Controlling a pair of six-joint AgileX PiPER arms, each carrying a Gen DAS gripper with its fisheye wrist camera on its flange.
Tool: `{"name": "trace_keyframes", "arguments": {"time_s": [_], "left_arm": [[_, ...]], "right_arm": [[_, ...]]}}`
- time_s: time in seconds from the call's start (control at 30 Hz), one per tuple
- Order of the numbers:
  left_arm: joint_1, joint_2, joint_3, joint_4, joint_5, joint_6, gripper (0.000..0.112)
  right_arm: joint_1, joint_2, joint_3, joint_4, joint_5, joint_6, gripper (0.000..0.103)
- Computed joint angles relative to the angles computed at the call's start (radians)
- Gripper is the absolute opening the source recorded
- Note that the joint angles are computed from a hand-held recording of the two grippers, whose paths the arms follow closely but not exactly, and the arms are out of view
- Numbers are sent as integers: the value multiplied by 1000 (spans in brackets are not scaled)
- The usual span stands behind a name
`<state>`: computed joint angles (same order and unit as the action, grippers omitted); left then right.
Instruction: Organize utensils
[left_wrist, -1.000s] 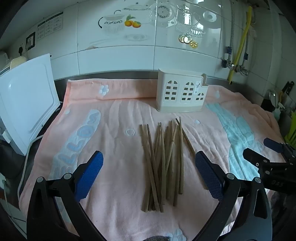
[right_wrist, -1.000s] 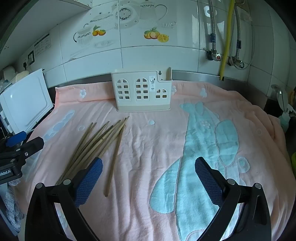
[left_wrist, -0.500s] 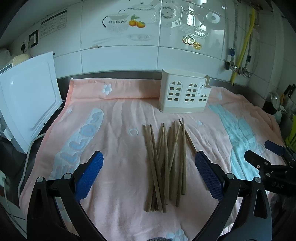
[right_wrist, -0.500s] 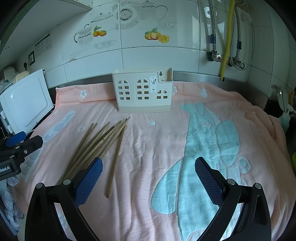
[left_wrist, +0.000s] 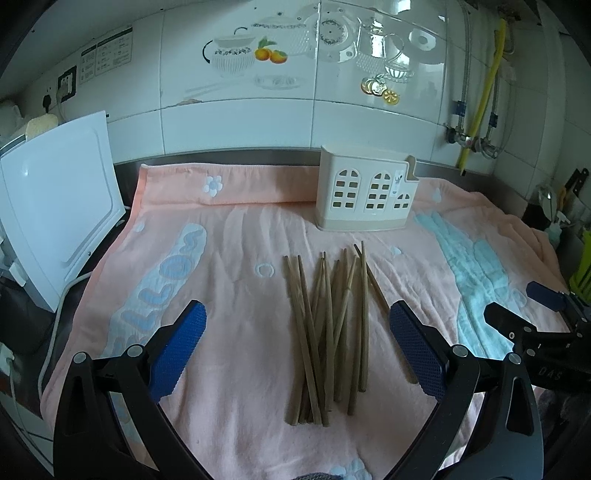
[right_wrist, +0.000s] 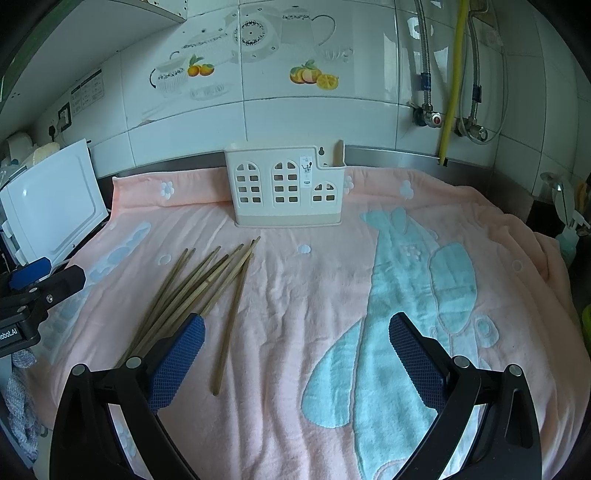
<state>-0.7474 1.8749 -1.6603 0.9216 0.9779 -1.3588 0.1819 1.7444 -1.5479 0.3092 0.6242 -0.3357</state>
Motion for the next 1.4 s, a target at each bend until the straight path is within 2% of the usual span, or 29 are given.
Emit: {"name": "trace_keyframes", "arguments": {"time_s": [1.4], "left_arm": [[15,5,-34,-14,19,29,98]], "right_arm": [[8,-5,8,5,-18,-4,97]]}}
